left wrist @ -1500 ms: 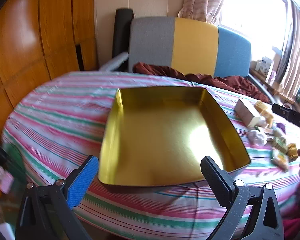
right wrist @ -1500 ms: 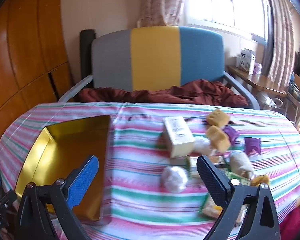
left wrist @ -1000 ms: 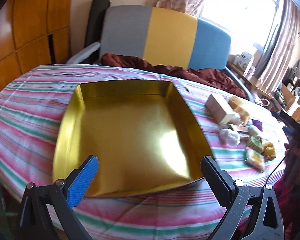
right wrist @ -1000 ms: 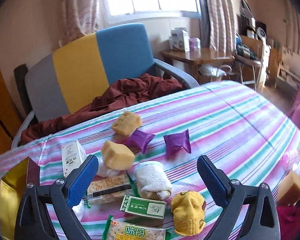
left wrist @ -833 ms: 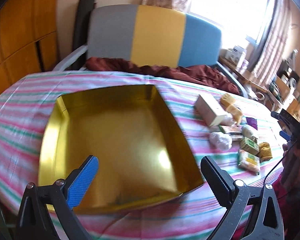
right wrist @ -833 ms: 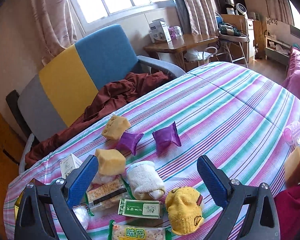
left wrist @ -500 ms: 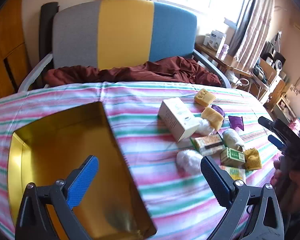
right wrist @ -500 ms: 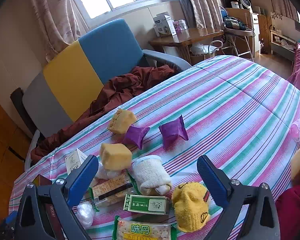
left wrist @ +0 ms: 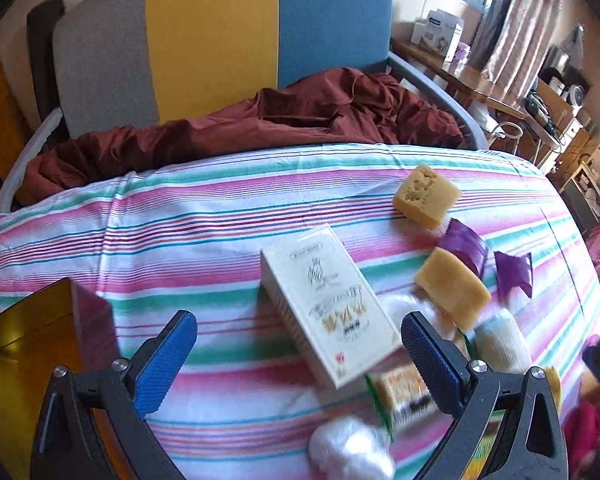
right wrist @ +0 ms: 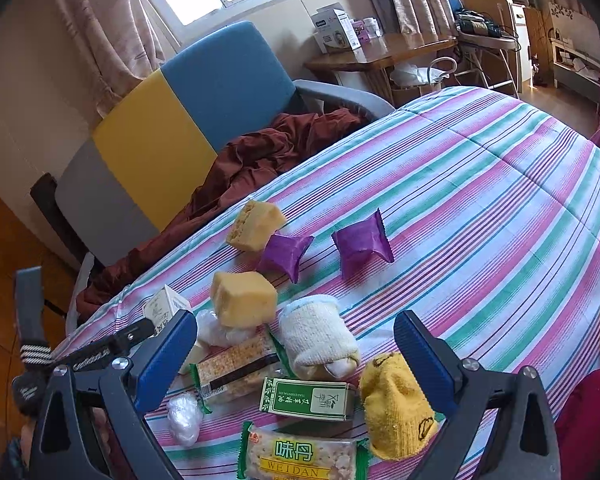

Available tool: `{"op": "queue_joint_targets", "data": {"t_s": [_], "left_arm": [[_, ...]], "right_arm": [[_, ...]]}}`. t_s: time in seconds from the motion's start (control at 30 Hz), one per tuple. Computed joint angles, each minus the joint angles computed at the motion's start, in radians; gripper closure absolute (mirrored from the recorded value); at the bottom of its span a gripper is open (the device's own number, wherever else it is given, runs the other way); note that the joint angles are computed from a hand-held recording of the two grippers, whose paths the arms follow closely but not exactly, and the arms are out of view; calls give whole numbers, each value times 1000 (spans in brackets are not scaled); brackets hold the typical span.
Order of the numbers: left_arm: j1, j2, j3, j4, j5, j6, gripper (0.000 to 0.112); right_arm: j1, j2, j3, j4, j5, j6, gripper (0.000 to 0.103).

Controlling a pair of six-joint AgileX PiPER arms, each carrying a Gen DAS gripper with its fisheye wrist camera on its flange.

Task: Organize objects
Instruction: 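Grasp the cream paper box with the left tool while the right tool moves toward the items, then carry the cream box toward the gold tray while the right tool grasps a plastic-wrapped ball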

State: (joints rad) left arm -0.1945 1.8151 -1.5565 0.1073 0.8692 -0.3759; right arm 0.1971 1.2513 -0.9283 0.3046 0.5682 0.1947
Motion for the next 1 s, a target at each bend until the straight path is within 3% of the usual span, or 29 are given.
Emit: {"op": "queue_joint_targets", "data": {"t_s": [0.23, 0.37, 0.5, 0.7, 0.9, 1.0], "left_arm": [[9, 158, -166, -39, 56, -13, 12], [21, 185, -155, -114, 46, 36, 47], [24, 114, -23, -112, -49, 63, 56], [38, -6, 75, -116, -77, 82, 60], [56, -185, 196, -148, -98, 132, 60], [78, -303, 283, -167, -101, 159, 60]], "right_arm": [[-3, 16, -12, 20, 13, -31, 2], [-6, 24, -19, 16, 21, -29, 2], [-10, 41, -31, 25, 36, -44, 2], [17, 72, -56, -5, 64, -43, 4], [73, 105, -79, 122, 97, -233, 17], [149, 122, -96, 124, 113, -300, 30]]}}
